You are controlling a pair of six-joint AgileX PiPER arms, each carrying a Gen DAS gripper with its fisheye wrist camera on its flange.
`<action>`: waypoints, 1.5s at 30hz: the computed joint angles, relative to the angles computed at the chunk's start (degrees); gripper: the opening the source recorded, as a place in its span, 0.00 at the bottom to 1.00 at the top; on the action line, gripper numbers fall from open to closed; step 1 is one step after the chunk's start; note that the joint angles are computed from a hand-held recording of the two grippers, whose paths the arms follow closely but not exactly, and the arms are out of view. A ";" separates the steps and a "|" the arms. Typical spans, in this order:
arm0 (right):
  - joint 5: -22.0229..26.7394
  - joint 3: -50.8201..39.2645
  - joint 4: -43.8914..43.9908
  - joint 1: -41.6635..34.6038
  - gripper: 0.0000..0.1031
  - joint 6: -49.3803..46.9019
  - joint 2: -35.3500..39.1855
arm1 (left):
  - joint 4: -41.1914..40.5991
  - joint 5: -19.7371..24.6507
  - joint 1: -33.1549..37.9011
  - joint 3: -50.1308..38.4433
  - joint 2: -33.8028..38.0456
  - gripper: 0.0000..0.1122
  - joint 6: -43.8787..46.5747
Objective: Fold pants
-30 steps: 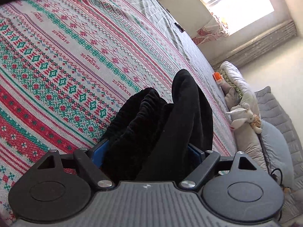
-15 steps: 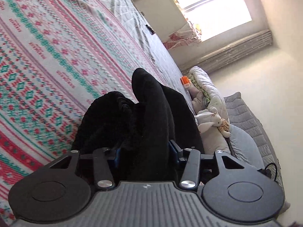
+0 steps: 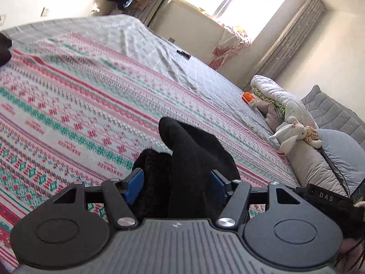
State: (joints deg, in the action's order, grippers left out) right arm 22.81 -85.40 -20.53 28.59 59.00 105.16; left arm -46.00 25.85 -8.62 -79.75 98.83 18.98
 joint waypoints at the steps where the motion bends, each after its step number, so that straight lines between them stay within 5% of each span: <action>1: 0.36 -0.22 0.79 0.40 0.61 -1.46 -0.08 | -0.96 -1.21 0.02 0.83 -1.08 0.68 1.73; 3: 2.66 -0.59 1.13 1.64 0.61 -2.78 -0.37 | -1.49 -2.24 -0.59 1.25 -2.43 0.66 4.27; 9: 11.78 -2.11 4.11 4.33 0.61 -7.73 0.18 | -0.61 3.15 -2.62 -0.01 -1.98 0.32 12.80; 13: 15.37 -3.28 12.74 4.00 0.61 -14.80 2.59 | 16.74 4.86 -5.28 -1.89 1.14 0.29 -1.45; 19: 18.16 -4.82 4.57 7.49 0.63 -10.98 4.32 | 21.62 3.40 -6.40 0.79 -1.39 0.30 -4.82; 21: 17.41 -3.70 7.04 6.78 0.63 -11.54 2.40 | 23.82 3.60 -6.89 1.98 -3.46 0.36 -7.47; 25: 17.59 -1.84 4.44 7.33 0.70 -7.33 -2.62 | 33.53 5.80 -9.19 3.29 -7.71 0.72 -21.35; 30: 22.87 -1.45 -3.84 10.54 0.84 -0.56 -7.19 | 49.23 11.46 -14.33 1.43 -9.57 0.90 -36.88; 32: 24.83 -0.20 -9.71 12.88 0.93 4.40 -8.57 | 54.74 13.53 -16.30 1.37 -9.96 0.92 -41.83; 37: 28.06 4.79 -20.94 17.15 0.96 17.75 -9.40 | 63.76 15.87 -19.49 3.70 -10.87 0.92 -51.90; 45: 30.91 3.03 -23.16 18.74 0.96 15.72 -5.61 | 65.33 17.01 -20.22 5.64 -10.09 0.92 -53.31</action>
State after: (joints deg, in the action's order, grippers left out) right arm 53.72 -82.38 -43.69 47.33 74.71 99.55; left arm 19.32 42.86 -28.84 -74.11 88.74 -34.32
